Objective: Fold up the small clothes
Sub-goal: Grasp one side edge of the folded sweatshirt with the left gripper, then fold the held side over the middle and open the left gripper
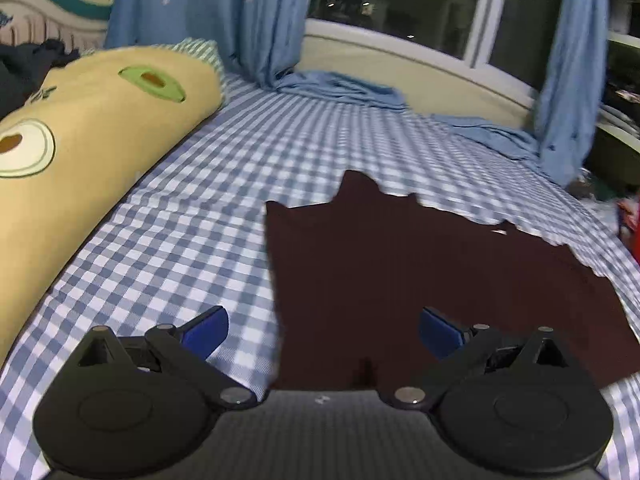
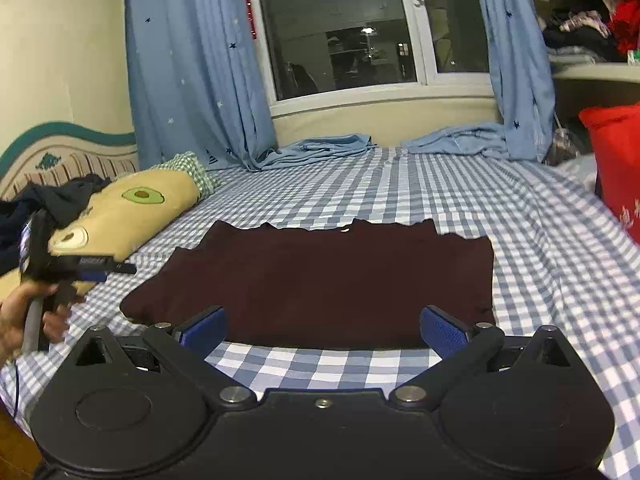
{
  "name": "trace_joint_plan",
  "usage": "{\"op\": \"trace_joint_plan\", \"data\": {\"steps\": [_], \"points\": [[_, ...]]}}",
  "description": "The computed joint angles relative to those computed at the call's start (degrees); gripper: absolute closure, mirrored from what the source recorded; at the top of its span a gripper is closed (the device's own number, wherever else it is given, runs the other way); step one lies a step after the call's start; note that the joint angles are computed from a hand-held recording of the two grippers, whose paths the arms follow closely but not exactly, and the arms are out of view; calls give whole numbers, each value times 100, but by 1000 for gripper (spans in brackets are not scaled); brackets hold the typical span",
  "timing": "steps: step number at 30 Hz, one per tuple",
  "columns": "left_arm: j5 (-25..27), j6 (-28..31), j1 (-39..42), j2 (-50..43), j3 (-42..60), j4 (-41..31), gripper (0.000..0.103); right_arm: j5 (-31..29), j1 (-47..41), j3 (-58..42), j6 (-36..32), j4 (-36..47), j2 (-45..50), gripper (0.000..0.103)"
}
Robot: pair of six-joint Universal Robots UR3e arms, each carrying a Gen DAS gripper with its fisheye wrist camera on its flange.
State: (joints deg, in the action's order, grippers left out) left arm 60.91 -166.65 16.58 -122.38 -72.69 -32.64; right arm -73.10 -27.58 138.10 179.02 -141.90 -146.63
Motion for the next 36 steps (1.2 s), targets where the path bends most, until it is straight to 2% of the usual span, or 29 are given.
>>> {"op": "trace_joint_plan", "data": {"steps": [2,4,9,13,18,21,23,24,25,26,28,30,33,36], "points": [[55,-38,-82,-450,575,-280,1,-769,754,-72,178,-629,648,1],[104,-107,-154,-944,1250,-677,1,-1115,1106,-157,238,-865,1018,1],[-461,-492,-77,-2081,2740,-1725,1,-1127,1289,-257,370,-1075,1320,1],[-668,-700,-94,-2435,2983,-1491,1,-1507,1736,-401,329,-1384,1659,1],[-588,-679,-334,-3099,4235,-2042,2,-1850,2079,-615,309,-1563,2076,1],[-277,-680,-478,-3213,4579,-2126,17,-2007,2221,-706,331,-1611,2251,1],[-150,-631,-506,-3202,4610,-2138,37,-2108,2305,-769,312,-1583,2316,1],[-143,-604,-490,-3180,4590,-2150,42,-2150,2332,-790,300,-1564,2326,1],[-163,-596,-458,-3176,4582,-2161,58,-2178,2345,-794,298,-1553,2332,1],[-230,-584,-401,-3191,4631,-2245,79,-2187,2345,-781,306,-1548,2327,1],[-572,-668,-232,-3225,4740,-2416,90,-2125,2280,-734,331,-1535,2287,1],[-878,-893,-113,-2990,4318,-2131,92,-2054,2223,-694,365,-1521,2262,1],[-953,-1066,-150,-2581,3824,-1732,93,-2026,2217,-659,362,-1503,2246,1],[-1109,-1124,-251,-2422,4079,-1992,94,-2048,2193,-575,274,-1491,2117,1]]}}
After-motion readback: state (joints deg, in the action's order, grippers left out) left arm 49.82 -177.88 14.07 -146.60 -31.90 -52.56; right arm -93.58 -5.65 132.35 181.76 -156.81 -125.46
